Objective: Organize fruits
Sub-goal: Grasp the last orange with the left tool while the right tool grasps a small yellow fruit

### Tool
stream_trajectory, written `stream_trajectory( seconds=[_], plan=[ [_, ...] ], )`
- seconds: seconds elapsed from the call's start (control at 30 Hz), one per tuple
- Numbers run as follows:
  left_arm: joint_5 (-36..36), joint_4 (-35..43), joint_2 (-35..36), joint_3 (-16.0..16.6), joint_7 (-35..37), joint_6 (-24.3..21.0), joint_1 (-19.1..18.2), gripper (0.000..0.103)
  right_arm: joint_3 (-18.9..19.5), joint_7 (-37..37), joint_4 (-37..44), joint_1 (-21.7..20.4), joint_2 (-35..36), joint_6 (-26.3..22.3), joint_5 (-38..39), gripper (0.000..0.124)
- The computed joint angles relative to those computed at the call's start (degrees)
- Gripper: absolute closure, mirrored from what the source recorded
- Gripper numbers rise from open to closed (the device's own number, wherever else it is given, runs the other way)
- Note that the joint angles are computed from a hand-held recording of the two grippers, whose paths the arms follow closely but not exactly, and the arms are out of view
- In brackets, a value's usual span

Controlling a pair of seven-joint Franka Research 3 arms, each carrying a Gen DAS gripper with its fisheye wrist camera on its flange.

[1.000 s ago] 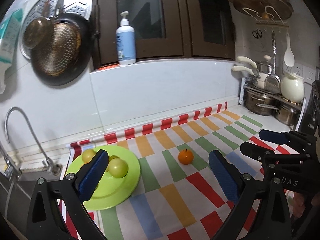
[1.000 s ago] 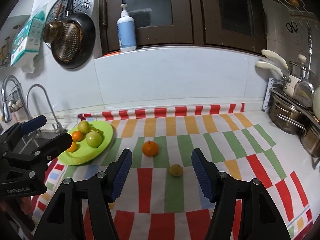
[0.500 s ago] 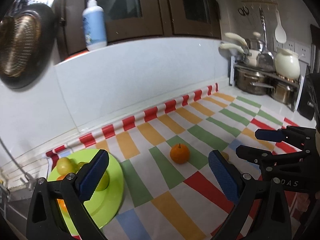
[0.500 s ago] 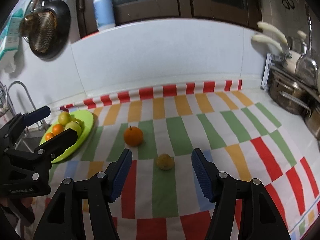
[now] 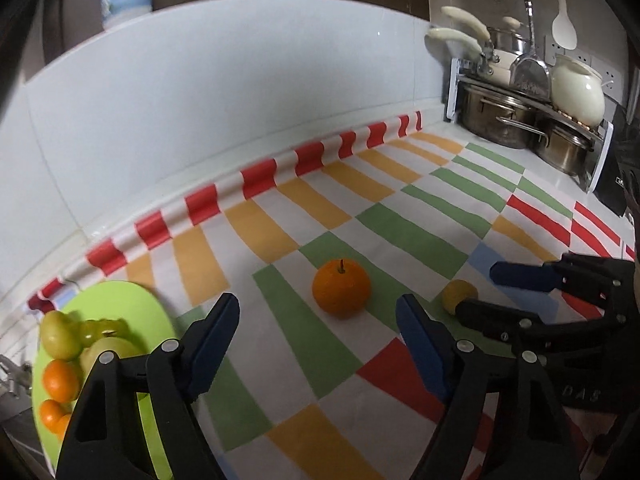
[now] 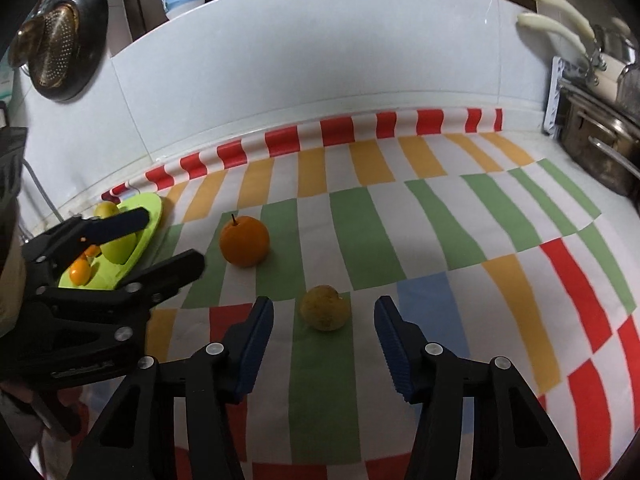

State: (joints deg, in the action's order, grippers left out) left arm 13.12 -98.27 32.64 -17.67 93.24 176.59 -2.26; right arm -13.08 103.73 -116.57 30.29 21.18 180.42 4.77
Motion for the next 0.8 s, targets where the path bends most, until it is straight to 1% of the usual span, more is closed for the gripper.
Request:
stream_trajectory(
  seconds=[0.03,0.07,0.1,0.17,0.23,0.27,0.33,0.37,0.43,0.47,0.53,0.67,0.7,0.77,0.8],
  plan=[
    [-0.3,1.4,1.1,-1.0,0.6,-1.1,0.6,0.026,1.3,-0.6,0.5,-1.2,0.3,-0.2,0.5,0.076],
    [-0.6,2.4,1.8,-1.7,1.2,-1.9,0.9,0.028,2.8,-1.4,1.0,-2.6,0.7,-0.4,0.9,0.076],
    [-0.9,3.5,2.5,-1.8,1.5,-2.7,0.7,0.030,3.3,-1.8,1.5,-3.2,1.1,-0.7,1.2,0.077],
    [-1.3,5.5,3.9,-1.7,2.1,-3.8,0.2,0.032,5.0,-2.9,2.3,-4.9,1.6,-1.2,1.9,0.080],
    [-1.4,7.3,5.0,-1.0,2.5,-5.2,-0.8,0.037,7.4,-4.2,2.7,-7.1,2.0,-1.6,3.2,0.081],
    [-1.5,8.0,5.4,-0.8,2.8,-5.8,-1.1,0.039,7.7,-4.5,2.8,-7.4,2.1,-1.8,3.5,0.081],
    [-1.2,9.6,6.1,0.7,2.7,-7.4,-2.6,0.047,7.7,-4.9,3.2,-7.6,2.4,-2.1,3.9,0.084],
    [-1.5,10.2,6.6,0.3,3.3,-8.1,-2.4,0.050,8.5,-5.3,3.4,-8.3,2.5,-2.3,4.4,0.086],
    [-2.2,10.8,7.0,0.0,4.0,-8.7,-2.4,0.052,11.1,-7.0,3.8,-10.7,2.7,-2.7,5.9,0.089],
    [-2.6,10.9,7.1,-0.2,4.4,-8.8,-2.2,0.054,11.1,-7.3,3.9,-10.7,2.8,-2.7,6.1,0.089],
    [-3.5,11.2,7.3,-1.1,5.6,-9.3,-1.7,0.062,11.5,-8.1,3.9,-10.9,2.8,-2.5,6.5,0.093],
    [-3.8,10.9,6.8,0.3,5.0,-9.2,-2.9,0.062,11.7,-8.9,4.0,-10.9,2.9,-2.6,7.5,0.093],
    [-3.9,10.4,6.4,0.4,4.9,-9.2,-2.9,0.062,11.1,-8.5,4.0,-10.4,2.8,-2.5,7.5,0.093],
    [-3.9,10.6,6.5,0.5,5.1,-9.2,-3.0,0.062,11.2,-8.9,3.9,-10.5,2.7,-2.3,7.7,0.093],
    [-3.7,10.1,6.0,1.1,4.6,-9.1,-3.4,0.062,11.1,-8.9,3.8,-10.4,2.6,-2.2,7.7,0.093]
  ],
)
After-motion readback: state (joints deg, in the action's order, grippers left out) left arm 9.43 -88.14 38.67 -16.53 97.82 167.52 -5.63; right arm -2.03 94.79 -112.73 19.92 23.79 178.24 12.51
